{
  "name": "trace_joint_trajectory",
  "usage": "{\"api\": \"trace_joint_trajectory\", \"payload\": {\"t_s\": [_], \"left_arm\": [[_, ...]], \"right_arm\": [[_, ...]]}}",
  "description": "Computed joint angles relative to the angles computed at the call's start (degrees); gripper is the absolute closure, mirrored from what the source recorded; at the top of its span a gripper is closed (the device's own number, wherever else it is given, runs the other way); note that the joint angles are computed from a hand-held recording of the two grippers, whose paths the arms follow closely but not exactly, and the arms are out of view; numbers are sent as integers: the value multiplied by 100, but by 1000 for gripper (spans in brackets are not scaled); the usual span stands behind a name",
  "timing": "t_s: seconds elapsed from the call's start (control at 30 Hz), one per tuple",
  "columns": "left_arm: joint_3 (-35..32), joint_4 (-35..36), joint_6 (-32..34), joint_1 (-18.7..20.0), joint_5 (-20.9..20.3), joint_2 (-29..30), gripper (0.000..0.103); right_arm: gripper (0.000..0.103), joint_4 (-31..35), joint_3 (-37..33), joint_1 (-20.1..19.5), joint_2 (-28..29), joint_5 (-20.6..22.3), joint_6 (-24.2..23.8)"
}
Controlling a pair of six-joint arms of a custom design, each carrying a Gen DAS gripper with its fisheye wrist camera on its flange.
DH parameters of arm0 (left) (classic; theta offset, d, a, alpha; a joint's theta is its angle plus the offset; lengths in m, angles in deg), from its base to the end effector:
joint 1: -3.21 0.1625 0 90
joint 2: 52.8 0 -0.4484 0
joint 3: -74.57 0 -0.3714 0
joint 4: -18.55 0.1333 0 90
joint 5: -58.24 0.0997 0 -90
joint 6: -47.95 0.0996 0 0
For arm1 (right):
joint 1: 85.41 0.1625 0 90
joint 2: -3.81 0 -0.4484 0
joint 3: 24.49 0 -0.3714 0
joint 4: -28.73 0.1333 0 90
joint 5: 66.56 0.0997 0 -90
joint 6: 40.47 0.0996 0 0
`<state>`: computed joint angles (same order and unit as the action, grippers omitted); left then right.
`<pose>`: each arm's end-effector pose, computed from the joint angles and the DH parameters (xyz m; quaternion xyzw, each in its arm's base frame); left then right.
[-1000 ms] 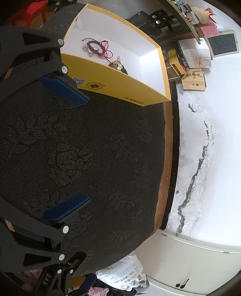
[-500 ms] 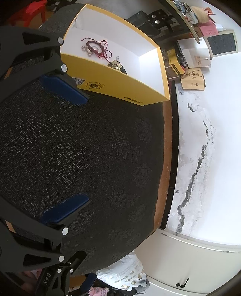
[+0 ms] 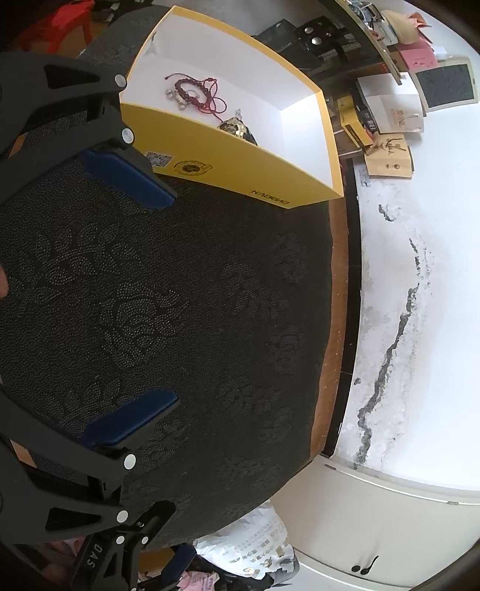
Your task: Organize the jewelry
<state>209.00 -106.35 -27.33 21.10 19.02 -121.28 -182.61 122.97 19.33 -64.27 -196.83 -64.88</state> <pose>-0.2863 -0.3136 0.1351 0.0906 0.8733 -0.3286 0.3481 0.1584 -0.3314 0.2236 0.1776 -0.8673 0.3079 0.3486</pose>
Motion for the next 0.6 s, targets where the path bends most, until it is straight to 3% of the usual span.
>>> {"api": "trace_joint_trajectory", "payload": {"t_s": [0.6], "left_arm": [[24,-54,74,-19,9,-18,6]], "right_arm": [[6,12,-38,43,32,-35,-1]]}}
